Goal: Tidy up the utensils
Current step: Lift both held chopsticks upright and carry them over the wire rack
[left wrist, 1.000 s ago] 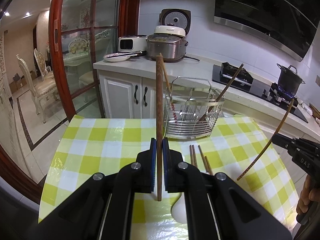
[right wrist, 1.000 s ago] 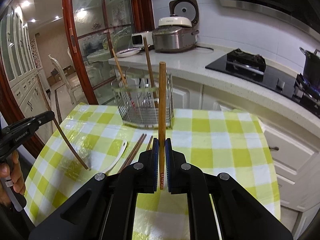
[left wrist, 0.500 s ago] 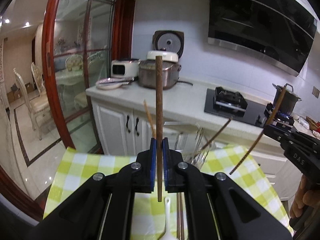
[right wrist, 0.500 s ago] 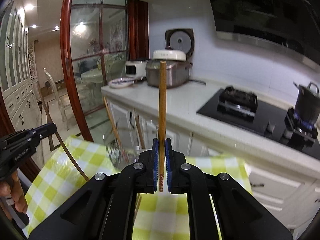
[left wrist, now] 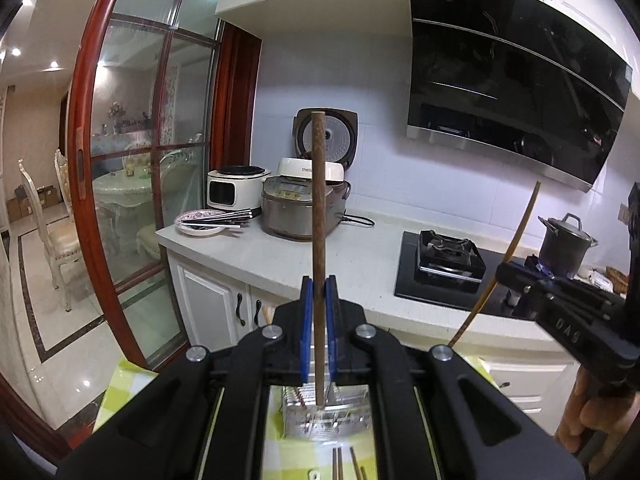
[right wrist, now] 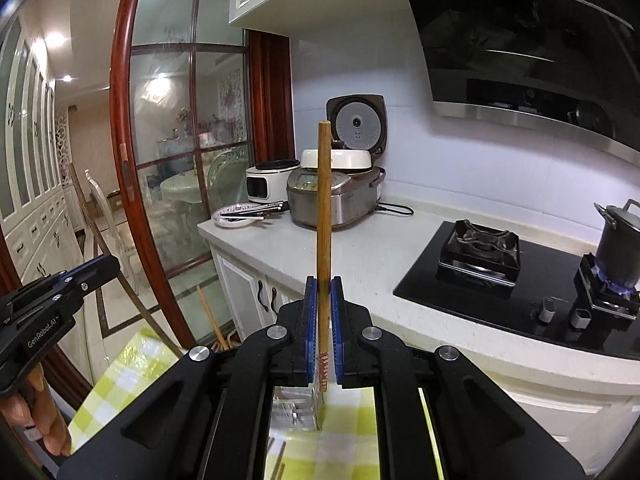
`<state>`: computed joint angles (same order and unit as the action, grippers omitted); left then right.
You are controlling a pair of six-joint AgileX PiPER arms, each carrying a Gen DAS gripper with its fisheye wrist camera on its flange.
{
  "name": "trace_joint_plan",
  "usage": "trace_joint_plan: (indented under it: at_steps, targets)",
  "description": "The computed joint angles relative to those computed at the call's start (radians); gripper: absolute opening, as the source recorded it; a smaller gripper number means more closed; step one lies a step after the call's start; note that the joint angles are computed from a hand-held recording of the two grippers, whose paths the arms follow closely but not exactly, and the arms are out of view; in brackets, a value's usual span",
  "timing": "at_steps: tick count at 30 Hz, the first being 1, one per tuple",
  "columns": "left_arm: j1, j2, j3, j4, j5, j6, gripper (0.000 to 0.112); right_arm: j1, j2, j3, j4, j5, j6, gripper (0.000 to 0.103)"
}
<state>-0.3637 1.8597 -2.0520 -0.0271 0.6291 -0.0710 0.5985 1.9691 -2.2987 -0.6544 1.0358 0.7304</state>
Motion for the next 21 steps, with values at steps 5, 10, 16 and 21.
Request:
trace_joint_plan:
  at_steps: [5,10,16,21]
  targets:
    - [-0.001,0.111,-0.133,0.016,0.037,-0.020,0.006,-0.023,0.096,-0.135,0.048,0.012,-0.053,0.008]
    - [0.006,0.182,-0.176,0.011,0.043,-0.027,0.006,-0.046,0.173,-0.214,0.102,0.011,-0.082,0.008]
    - [0.023,0.243,-0.211,-0.019,0.036,-0.034,0.006,-0.081,0.222,-0.222,0.169,-0.019,-0.077,0.008]
    - [0.026,0.274,-0.199,-0.041,0.016,-0.029,0.006,-0.101,0.219,-0.148,0.195,-0.073,-0.046,0.008]
